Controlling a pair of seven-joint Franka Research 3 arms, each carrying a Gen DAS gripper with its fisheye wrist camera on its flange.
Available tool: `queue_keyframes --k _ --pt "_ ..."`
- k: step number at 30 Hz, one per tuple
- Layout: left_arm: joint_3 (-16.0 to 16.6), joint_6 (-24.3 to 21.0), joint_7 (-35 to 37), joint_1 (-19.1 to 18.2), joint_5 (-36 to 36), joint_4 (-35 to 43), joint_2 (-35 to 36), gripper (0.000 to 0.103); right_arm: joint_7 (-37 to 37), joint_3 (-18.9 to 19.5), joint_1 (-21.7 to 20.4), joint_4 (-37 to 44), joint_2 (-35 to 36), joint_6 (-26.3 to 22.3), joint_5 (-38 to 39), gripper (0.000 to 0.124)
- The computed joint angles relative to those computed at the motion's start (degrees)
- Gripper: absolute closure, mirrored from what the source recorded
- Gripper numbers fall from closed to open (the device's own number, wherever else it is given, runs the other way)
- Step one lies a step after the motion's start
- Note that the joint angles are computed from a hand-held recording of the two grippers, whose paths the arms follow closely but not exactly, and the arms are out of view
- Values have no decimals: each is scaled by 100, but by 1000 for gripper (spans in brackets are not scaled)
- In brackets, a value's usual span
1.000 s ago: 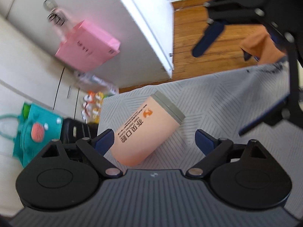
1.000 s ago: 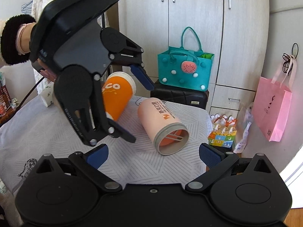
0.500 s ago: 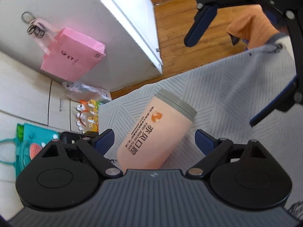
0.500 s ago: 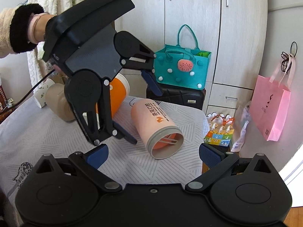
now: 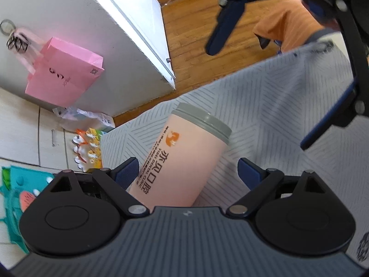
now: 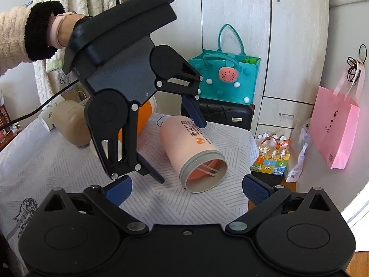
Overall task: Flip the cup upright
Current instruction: 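Close the left gripper around the body of the pink tumbler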
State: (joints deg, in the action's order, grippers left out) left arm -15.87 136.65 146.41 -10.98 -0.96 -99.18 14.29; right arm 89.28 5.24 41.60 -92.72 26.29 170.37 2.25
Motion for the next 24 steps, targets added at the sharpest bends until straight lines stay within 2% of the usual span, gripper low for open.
queue_keyframes --k 5,6,7,10,14,19,24 --pt "13 -6 -218 -32 55 151 146 10 78 -39 6 -62 -33 7 0 21" --pt "7 23 -245 -37 67 147 157 13 87 -36 2 -108 -57 36 4 21" --pt "5 121 -271 -39 85 101 150 20 79 -21 -13 -145 -78 57 14 21" --pt "8 159 -468 -56 121 103 142 26 126 -63 4 -237 -133 86 -5 21" --pt "29 238 -901 -72 101 77 137 27 111 -9 -65 -328 -176 135 46 21" --pt "84 -335 -1334 -176 413 429 349 28 -15 133 -200 -437 -218 248 214 21" --pt "127 -282 -2071 -202 429 345 276 36 -87 211 -270 -527 -265 312 374 21"
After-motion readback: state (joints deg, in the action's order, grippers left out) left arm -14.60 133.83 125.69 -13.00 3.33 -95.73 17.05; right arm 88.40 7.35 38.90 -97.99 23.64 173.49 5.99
